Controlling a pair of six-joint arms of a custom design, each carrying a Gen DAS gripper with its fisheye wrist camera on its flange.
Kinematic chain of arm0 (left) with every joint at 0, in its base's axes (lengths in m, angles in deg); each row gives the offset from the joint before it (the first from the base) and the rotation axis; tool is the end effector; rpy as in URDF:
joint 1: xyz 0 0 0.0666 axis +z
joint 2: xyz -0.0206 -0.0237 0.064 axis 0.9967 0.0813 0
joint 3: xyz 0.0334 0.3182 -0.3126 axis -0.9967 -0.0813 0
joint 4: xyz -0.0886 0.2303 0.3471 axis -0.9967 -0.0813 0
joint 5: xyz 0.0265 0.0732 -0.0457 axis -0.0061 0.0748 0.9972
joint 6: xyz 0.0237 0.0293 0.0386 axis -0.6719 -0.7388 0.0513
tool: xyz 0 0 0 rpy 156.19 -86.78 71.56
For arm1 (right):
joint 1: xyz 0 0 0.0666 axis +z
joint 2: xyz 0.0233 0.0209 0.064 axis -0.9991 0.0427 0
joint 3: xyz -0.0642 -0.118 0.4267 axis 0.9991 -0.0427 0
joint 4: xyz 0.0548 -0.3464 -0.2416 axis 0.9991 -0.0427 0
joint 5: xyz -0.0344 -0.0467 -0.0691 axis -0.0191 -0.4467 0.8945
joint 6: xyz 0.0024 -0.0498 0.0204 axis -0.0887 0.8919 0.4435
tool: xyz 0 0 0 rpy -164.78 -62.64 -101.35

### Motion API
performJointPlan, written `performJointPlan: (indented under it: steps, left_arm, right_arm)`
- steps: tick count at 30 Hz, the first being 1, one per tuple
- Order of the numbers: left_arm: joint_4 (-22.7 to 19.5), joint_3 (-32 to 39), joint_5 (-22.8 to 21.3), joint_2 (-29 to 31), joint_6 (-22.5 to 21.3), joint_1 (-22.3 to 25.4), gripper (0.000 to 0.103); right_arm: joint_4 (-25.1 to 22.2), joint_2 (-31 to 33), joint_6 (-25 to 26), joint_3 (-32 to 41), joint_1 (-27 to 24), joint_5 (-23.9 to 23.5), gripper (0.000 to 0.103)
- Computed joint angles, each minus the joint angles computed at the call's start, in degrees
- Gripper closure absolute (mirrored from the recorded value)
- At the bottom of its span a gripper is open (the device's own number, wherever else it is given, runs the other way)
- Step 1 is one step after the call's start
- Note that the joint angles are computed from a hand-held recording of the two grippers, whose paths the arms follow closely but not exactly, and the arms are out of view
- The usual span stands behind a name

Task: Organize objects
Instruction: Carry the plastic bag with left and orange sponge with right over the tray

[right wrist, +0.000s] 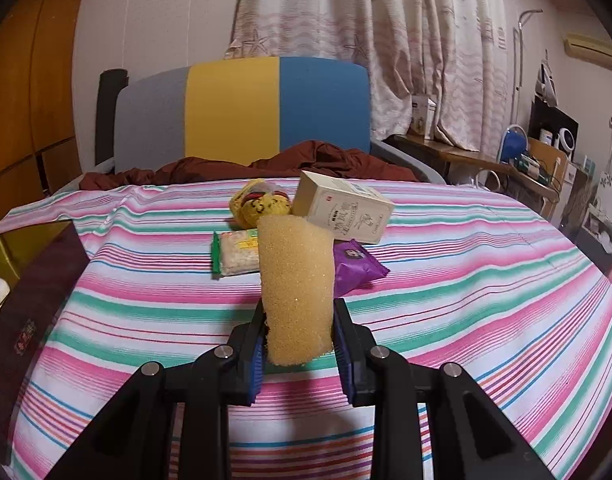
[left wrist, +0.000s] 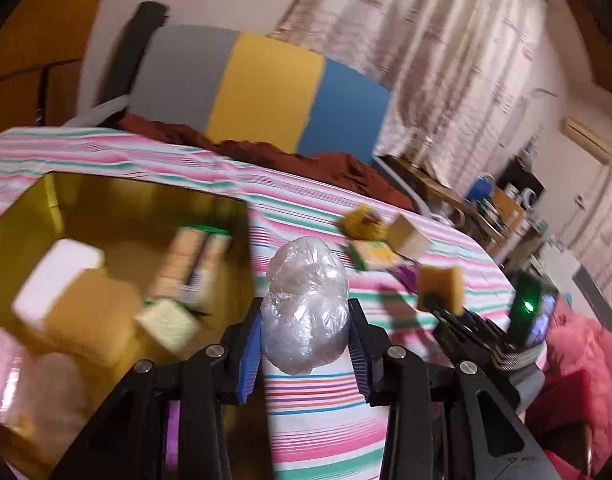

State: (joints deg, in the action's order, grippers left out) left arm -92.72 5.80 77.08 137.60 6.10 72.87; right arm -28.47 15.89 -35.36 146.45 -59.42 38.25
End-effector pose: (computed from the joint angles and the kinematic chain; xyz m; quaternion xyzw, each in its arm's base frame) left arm 0.5231 -0.1345 0.4507 0.1721 0.8656 -0.2930 0.3677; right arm 0.4455 0.2089 0.3927 0.2134 0.8533 -0.1337 0.4567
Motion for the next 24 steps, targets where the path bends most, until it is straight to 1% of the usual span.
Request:
performJointPlan:
  steps: [3, 7, 11, 13, 17, 20, 24]
  left_arm:
    - [-1.35, 1.32, -0.58, 0.96, 1.1, 2.7, 0.064]
    - [-2.91, 2.84, -1.52, 2.34, 2.11, 6.07, 0.064]
    - [-3.51, 3.89, -2.33, 3.52, 2.69, 8.83, 0.064]
    - [-3.74, 4.46, -3.26, 4.17, 3.26, 10.17, 0.064]
    - [-5.85, 6.88, -5.15, 6.43, 5.46, 12.41, 0.064]
    - [-7.51, 8.59, -5.74, 8.06, 7.24, 13.66, 0.064]
    - [-7.42, 9.71, -6.74, 8.97, 7.78, 14.55, 0.064]
  right_arm:
    - [-0.29, 0.18, -0.08, 0.65, 0.69, -1.51, 0.074]
    - [1.6, 0.07, -0.84, 1.16, 2.77, -3.59, 0.074]
    - [3.82, 0.24, -2.1, 2.47, 4.7, -5.65, 0.074]
    - [5.12, 0.49, -1.22, 3.63, 5.83, -6.38, 0.074]
    - [7.08, 1.22, 1.06, 6.13, 7.83, -8.31, 0.074]
    - [8.19, 2.09, 2.89, 8.2, 9.12, -10.89, 0.074]
    - [9.43, 3.58, 4.79, 10.84, 10.73, -14.04, 0.074]
